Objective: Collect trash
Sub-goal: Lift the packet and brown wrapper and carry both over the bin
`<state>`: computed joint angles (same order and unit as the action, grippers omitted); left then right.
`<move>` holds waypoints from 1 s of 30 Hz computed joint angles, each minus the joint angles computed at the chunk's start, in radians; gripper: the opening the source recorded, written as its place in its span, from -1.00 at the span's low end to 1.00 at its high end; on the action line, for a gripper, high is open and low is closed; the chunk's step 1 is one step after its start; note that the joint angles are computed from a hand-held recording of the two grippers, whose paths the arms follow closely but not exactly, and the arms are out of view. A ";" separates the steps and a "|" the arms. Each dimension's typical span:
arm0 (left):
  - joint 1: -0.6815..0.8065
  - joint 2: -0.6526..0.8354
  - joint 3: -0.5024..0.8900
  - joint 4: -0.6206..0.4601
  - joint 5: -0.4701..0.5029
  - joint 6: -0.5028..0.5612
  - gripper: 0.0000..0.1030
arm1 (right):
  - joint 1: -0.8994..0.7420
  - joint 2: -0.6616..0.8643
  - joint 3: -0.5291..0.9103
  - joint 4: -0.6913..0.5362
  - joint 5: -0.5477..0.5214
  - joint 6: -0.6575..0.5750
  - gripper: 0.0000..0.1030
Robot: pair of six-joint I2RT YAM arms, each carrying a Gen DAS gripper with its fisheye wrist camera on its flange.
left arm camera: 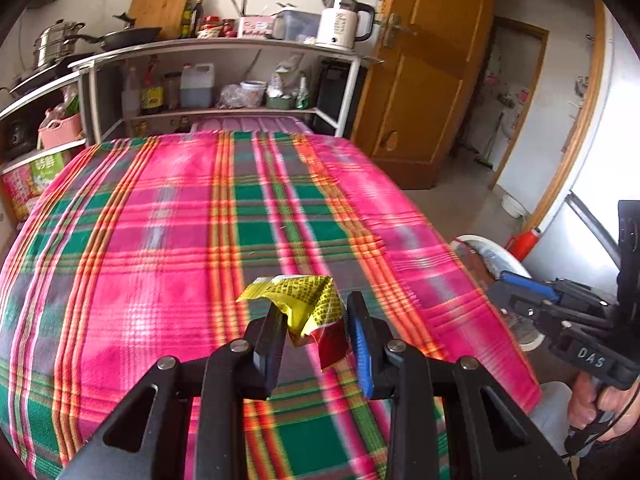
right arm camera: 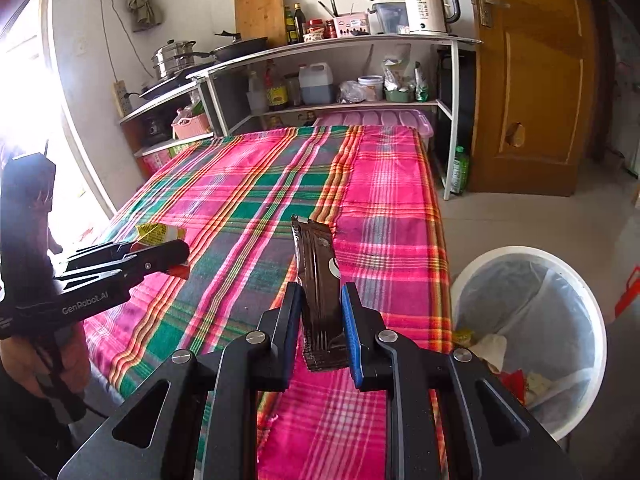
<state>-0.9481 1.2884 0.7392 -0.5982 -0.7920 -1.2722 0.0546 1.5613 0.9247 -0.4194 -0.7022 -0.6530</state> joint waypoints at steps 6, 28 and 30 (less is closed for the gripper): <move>0.001 0.069 0.091 0.078 0.011 0.123 -0.39 | -0.089 0.001 0.023 -0.033 -0.030 -0.028 -0.58; 0.053 0.381 0.387 0.310 0.157 0.417 -0.39 | -0.339 0.153 0.187 -0.066 -0.076 -0.035 -0.58; 0.057 0.404 0.408 0.321 0.169 0.434 -0.39 | -0.350 0.170 0.204 -0.064 -0.073 -0.029 -0.58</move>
